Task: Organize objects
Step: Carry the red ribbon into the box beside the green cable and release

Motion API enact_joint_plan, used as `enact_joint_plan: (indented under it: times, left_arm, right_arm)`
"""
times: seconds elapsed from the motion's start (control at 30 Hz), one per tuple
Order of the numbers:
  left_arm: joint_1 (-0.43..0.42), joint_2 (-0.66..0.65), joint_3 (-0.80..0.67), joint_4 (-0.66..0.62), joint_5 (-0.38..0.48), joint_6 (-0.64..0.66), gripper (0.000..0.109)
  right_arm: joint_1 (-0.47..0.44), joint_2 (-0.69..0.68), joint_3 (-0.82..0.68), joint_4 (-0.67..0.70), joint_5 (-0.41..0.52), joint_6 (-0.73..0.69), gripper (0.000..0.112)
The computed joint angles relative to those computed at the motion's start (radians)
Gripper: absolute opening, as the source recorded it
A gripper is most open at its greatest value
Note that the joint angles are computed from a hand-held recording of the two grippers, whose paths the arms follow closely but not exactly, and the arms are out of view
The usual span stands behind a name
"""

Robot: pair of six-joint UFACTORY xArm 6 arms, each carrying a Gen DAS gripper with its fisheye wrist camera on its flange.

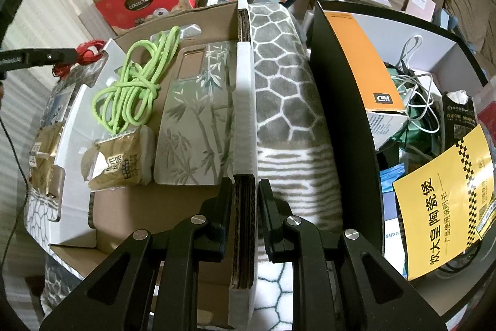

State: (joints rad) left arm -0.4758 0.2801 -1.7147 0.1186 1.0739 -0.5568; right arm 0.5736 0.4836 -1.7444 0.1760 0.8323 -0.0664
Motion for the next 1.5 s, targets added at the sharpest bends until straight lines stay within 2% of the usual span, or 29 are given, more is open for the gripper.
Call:
enact_joint_plan:
  times: [0.13,0.27,0.3,0.4,0.7,0.9,1.1,1.27,1.4,1.5]
  left_arm:
    - [-0.017,0.047,-0.084,0.069,0.054,-0.049,0.02]
    - [-0.003,0.013,-0.048,0.089,0.021,-0.108,0.016]
    - [0.001,0.0,-0.034,0.089,0.008,-0.118,0.009]
    - [0.003,-0.021,-0.015,0.09,-0.017,-0.135,0.009]
    - [-0.009,-0.011,-0.028,0.1,-0.012,-0.145,0.009]
    - [-0.022,-0.01,-0.082,0.143,-0.015,-0.174,0.009]
    - [-0.035,0.055,-0.141,0.151,-0.072,-0.183,0.009]
    - [-0.053,0.128,-0.176,0.223,-0.062,-0.254,0.009]
    - [-0.042,0.105,-0.069,0.173,-0.151,-0.303,0.009]
    - [-0.04,0.126,-0.064,0.093,-0.117,-0.261,0.009]
  right_arm:
    - [0.001,0.002,-0.003,0.001,0.0,0.0,0.018]
    - [0.0,0.003,-0.004,0.0,0.001,-0.001,0.018]
    - [0.0,0.003,-0.003,0.002,0.0,-0.002,0.018]
    - [0.001,0.002,-0.003,0.006,-0.001,-0.001,0.018]
    - [0.0,0.001,-0.002,0.001,0.001,-0.002,0.018]
    - [0.0,0.001,-0.002,-0.001,0.0,0.0,0.018]
    - [0.0,0.002,-0.003,0.0,0.0,0.0,0.018]
    - [-0.001,0.002,-0.002,-0.003,0.0,-0.002,0.018]
    - [-0.003,-0.001,0.003,0.004,-0.002,-0.004,0.018]
    - [-0.005,-0.007,0.013,0.014,-0.007,-0.01,0.019]
